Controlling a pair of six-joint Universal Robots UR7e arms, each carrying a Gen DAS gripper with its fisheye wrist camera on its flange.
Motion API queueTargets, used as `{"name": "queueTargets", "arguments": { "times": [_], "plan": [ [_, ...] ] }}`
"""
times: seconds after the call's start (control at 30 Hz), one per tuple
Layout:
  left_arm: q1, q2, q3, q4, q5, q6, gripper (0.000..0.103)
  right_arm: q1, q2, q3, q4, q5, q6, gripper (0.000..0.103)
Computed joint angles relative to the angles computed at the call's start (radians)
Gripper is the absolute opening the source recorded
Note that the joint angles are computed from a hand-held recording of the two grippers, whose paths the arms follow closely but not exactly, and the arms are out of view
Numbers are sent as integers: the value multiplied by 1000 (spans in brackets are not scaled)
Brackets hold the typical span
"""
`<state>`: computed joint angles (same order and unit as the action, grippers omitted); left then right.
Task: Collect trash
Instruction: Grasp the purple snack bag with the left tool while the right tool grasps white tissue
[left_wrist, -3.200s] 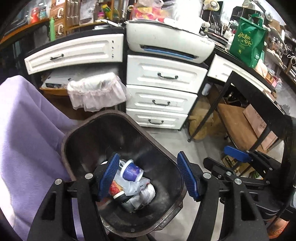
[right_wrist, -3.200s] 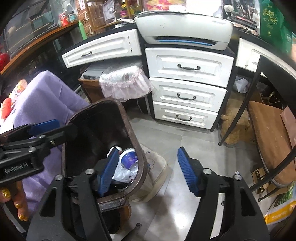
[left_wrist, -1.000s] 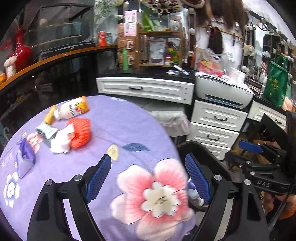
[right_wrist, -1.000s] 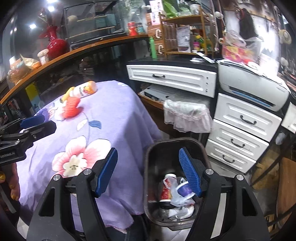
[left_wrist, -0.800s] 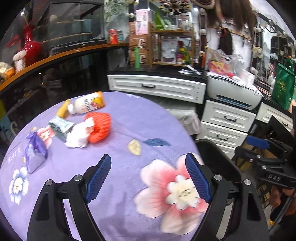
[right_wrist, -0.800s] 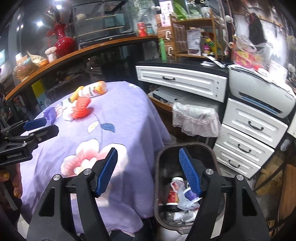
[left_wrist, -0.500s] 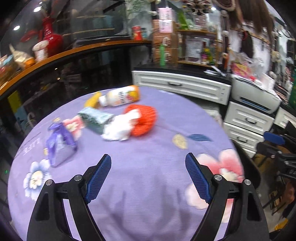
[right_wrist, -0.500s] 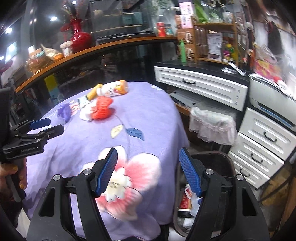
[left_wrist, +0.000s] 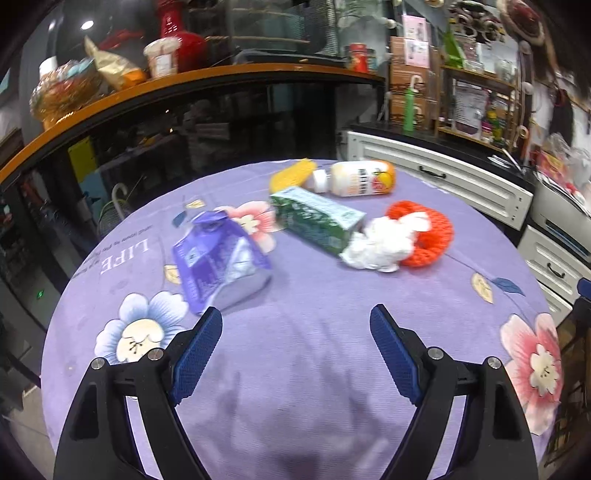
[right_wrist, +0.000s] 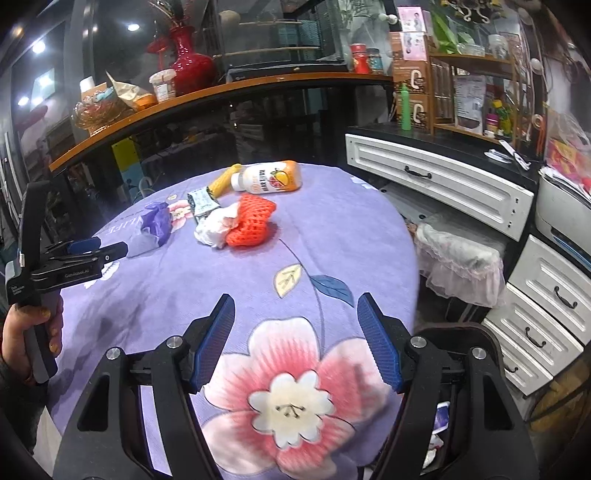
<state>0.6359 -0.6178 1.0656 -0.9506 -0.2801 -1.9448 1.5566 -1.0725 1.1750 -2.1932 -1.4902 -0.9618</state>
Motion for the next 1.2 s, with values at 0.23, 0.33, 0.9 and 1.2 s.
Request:
{"name": "queueTargets", "arguments": {
  "times": [0.23, 0.33, 0.9, 1.2],
  "plan": [
    [13, -20, 2, 98, -1, -81, 81, 29, 28, -2, 3, 1, 16, 69],
    [35, -19, -14, 112, -13, -72, 81, 49, 61, -32, 34, -9, 30, 69],
    [157, -36, -56, -69, -56, 119, 49, 133, 144, -35, -1, -48, -31, 69],
    [122, -132, 84, -104, -29, -11, 31, 198, 231, -72, -12, -116, -127, 52]
  ]
}}
